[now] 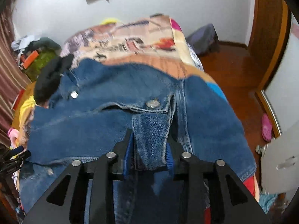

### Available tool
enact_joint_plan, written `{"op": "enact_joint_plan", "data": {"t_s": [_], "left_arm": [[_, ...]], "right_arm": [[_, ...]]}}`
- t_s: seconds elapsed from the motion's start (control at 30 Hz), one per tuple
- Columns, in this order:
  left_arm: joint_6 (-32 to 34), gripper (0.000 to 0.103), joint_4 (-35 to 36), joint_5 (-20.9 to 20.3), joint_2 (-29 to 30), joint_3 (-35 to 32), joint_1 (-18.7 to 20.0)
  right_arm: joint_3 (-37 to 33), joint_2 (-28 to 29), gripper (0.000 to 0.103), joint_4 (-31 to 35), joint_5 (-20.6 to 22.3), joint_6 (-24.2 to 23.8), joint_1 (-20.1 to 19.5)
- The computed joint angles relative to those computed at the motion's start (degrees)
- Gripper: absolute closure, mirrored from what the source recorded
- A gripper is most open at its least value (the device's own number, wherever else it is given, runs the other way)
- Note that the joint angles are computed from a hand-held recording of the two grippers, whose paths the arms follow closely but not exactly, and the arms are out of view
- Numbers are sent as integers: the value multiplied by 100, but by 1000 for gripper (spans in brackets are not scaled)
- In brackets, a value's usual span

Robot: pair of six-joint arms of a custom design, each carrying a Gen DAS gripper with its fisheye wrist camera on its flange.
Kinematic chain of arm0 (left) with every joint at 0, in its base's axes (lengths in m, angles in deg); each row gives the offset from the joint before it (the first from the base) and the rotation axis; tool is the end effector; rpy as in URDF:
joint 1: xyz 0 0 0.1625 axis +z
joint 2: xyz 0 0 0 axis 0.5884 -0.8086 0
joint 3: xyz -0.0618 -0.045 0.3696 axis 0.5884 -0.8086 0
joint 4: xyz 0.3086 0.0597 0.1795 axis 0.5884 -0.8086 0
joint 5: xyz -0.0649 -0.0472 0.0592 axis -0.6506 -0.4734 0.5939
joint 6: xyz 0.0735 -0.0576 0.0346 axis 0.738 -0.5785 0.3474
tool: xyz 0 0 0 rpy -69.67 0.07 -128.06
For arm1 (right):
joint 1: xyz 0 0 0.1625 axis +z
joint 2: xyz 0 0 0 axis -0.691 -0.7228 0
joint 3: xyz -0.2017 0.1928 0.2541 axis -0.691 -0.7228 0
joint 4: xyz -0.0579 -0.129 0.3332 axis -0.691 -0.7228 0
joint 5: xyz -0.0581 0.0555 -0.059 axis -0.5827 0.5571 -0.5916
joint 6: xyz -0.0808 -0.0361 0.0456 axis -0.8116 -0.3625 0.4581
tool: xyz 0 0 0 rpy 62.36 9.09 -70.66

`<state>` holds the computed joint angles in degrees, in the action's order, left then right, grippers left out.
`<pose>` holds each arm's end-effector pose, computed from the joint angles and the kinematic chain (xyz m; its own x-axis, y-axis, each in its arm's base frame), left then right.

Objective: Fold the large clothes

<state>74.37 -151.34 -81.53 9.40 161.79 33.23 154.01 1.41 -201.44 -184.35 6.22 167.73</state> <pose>-0.0227 -0.5941 0.3302 -0.6245 0.4925 -0.6062 0.6453 0.7626 -0.0452 0.3601 -0.4489 0.0937 -0.7426 0.4549 0.4915 -0.0462 0.6973 -0.7152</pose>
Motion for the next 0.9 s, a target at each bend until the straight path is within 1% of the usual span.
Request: {"op": "enact_joint_plan", "data": {"t_s": [0.13, 0.2, 0.27, 0.4, 0.57, 0.7, 0.77, 0.9], "left_arm": [[3, 35, 14, 47, -20, 32, -2], [30, 35, -2, 69, -31, 33, -45], [54, 35, 8, 39, -45, 14, -99], [174, 35, -150, -32, -73, 6, -303], [247, 35, -340, -308, -56, -50, -574], [319, 35, -582, -529, -7, -18, -786], [313, 35, -639, -638, 28, -4, -856], [306, 35, -721, -770, 120, 52, -965]], "right_arm": [[66, -200, 64, 426, 138, 169, 42], [107, -332, 64, 587, 167, 249, 107], [173, -418, 64, 617, 23, 329, 218], [390, -610, 63, 382, -259, 466, 444], [690, -974, 54, 612, -710, 1075, 691], [1014, -1300, 53, 866, -993, 1753, 805], [1220, -1437, 51, 833, -994, 2034, 802], [1709, -1657, 50, 356, -641, 2350, 609]]}}
